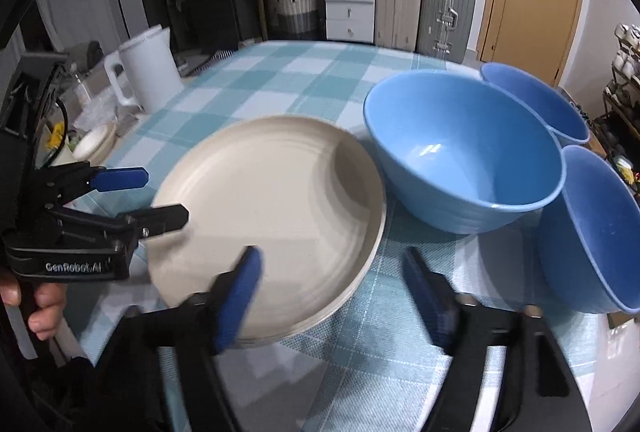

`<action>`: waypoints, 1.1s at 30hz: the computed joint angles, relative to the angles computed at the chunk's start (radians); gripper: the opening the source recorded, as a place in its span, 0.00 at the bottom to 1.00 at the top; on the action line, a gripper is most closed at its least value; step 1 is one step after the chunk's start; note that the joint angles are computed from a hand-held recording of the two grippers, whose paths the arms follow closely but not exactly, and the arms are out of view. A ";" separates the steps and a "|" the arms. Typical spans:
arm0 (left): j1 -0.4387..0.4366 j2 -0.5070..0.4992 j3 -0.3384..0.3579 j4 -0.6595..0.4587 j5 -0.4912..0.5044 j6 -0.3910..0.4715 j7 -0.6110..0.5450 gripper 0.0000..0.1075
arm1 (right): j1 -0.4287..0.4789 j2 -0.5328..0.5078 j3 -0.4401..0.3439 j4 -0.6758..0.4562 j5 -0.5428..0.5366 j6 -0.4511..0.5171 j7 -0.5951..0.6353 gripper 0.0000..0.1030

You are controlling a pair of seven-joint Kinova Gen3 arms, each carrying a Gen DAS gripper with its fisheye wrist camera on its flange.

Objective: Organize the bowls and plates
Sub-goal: 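Lower the stacked plates onto the tablecloth and open both tools, then move the left tool to one blue bowl while the right tool approaches another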

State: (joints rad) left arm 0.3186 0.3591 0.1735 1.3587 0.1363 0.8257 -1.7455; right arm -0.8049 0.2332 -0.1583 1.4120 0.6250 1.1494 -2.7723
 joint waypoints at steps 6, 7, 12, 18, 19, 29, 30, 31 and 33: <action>-0.040 -0.055 0.026 0.026 0.090 -0.025 -0.039 0.95 | -0.026 -0.056 -0.012 0.013 0.087 0.039 -0.069 0.99; -0.048 -0.059 0.030 0.023 0.108 -0.021 -0.047 0.95 | -0.025 -0.073 -0.017 0.020 0.101 0.041 -0.084 0.99; -0.034 -0.068 0.020 -0.028 0.117 0.002 -0.013 0.95 | 0.002 -0.130 -0.049 0.035 0.148 0.081 -0.114 0.99; 0.020 -0.052 0.011 -0.119 0.055 0.008 0.042 0.95 | 0.062 -0.204 -0.090 0.059 0.181 0.120 -0.139 0.99; 0.030 -0.044 0.010 -0.140 0.042 0.015 0.050 0.95 | 0.076 -0.218 -0.095 0.064 0.183 0.124 -0.145 0.99; 0.117 0.092 0.007 -0.401 -0.025 0.101 0.097 0.95 | 0.206 -0.302 -0.148 0.084 0.182 0.163 -0.120 0.99; 0.126 0.110 0.005 -0.431 -0.031 0.115 0.097 0.95 | 0.218 -0.307 -0.149 0.083 0.178 0.163 -0.114 0.99; 0.136 0.128 0.003 -0.464 -0.036 0.130 0.099 0.95 | 0.232 -0.314 -0.146 0.081 0.168 0.162 -0.107 0.99; 0.147 0.156 0.001 -0.513 -0.038 0.153 0.099 0.95 | 0.260 -0.322 -0.144 0.076 0.155 0.160 -0.096 0.99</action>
State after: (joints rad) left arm 0.4655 0.5147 0.1748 0.8453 0.0986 0.9783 -1.6465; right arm -0.5447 -0.0888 -0.3018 1.4885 0.7801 1.3090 -2.8687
